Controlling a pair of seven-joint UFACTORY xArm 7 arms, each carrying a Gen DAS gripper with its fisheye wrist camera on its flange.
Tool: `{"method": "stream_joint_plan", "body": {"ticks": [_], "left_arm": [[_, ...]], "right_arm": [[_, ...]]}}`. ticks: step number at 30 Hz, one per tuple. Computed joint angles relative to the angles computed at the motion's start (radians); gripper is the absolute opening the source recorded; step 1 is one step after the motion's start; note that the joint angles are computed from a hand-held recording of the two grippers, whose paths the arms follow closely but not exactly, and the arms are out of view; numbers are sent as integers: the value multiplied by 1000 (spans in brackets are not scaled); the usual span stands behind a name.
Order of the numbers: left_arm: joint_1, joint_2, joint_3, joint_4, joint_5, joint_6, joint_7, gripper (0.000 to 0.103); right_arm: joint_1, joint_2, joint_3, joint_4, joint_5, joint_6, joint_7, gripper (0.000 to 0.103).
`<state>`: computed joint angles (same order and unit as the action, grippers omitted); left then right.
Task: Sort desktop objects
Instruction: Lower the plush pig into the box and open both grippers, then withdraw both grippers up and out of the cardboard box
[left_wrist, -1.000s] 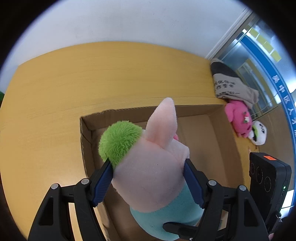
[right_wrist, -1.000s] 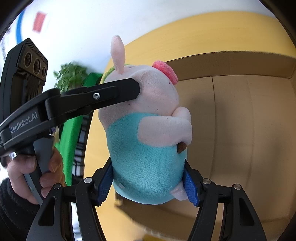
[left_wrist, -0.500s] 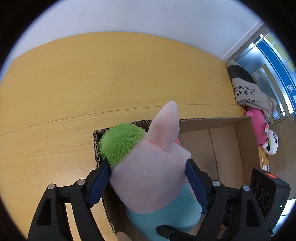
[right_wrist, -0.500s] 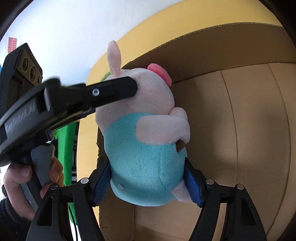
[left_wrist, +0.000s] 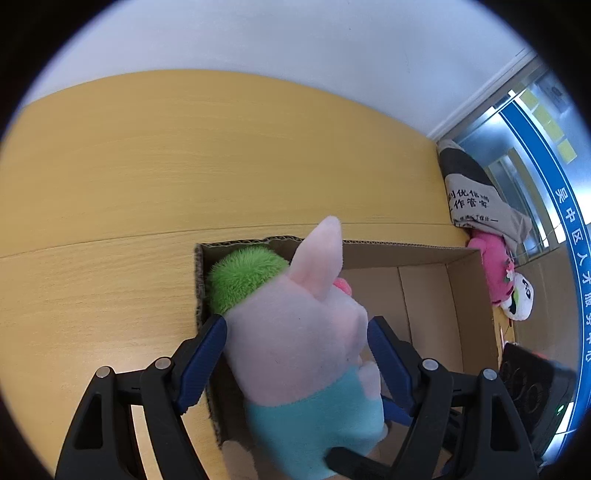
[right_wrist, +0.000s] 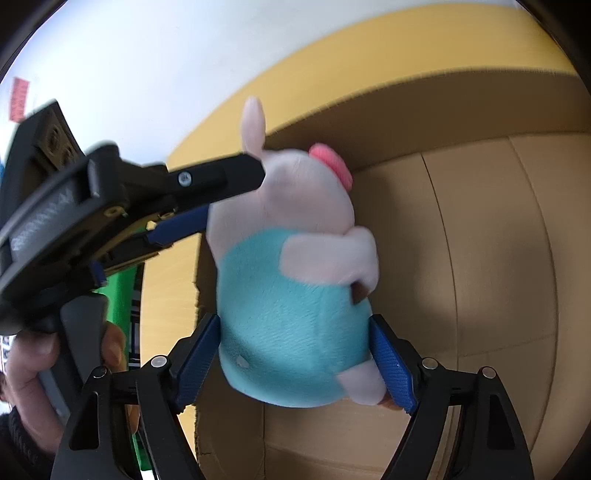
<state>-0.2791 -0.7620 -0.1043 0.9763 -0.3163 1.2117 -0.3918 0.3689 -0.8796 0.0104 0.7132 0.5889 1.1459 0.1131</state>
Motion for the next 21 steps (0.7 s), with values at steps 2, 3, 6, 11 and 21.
{"method": "stream_joint_plan", "body": {"ticks": [2,3,6,11,21], "left_arm": [[6,-23,2,5,19,17,5,78],[7,-40,3,7,26,26,8,78],[1,-98,-4,-3,24,45,6,78],[-75,-242,-28,-86,-85,64,-19,78],[-182,-408,-192,-211,-190,206,-250,78]], "right_arm": [[15,-17,-39,8,30,4,-31,85],[19,-26,-58,14,40,14,-47,85],[19,-57,-123,46,34,95,-115,85],[-49,-69,-286,137,-92,364,-248,85],[-275,-254,-327,89,-581,696,-514,84]]}}
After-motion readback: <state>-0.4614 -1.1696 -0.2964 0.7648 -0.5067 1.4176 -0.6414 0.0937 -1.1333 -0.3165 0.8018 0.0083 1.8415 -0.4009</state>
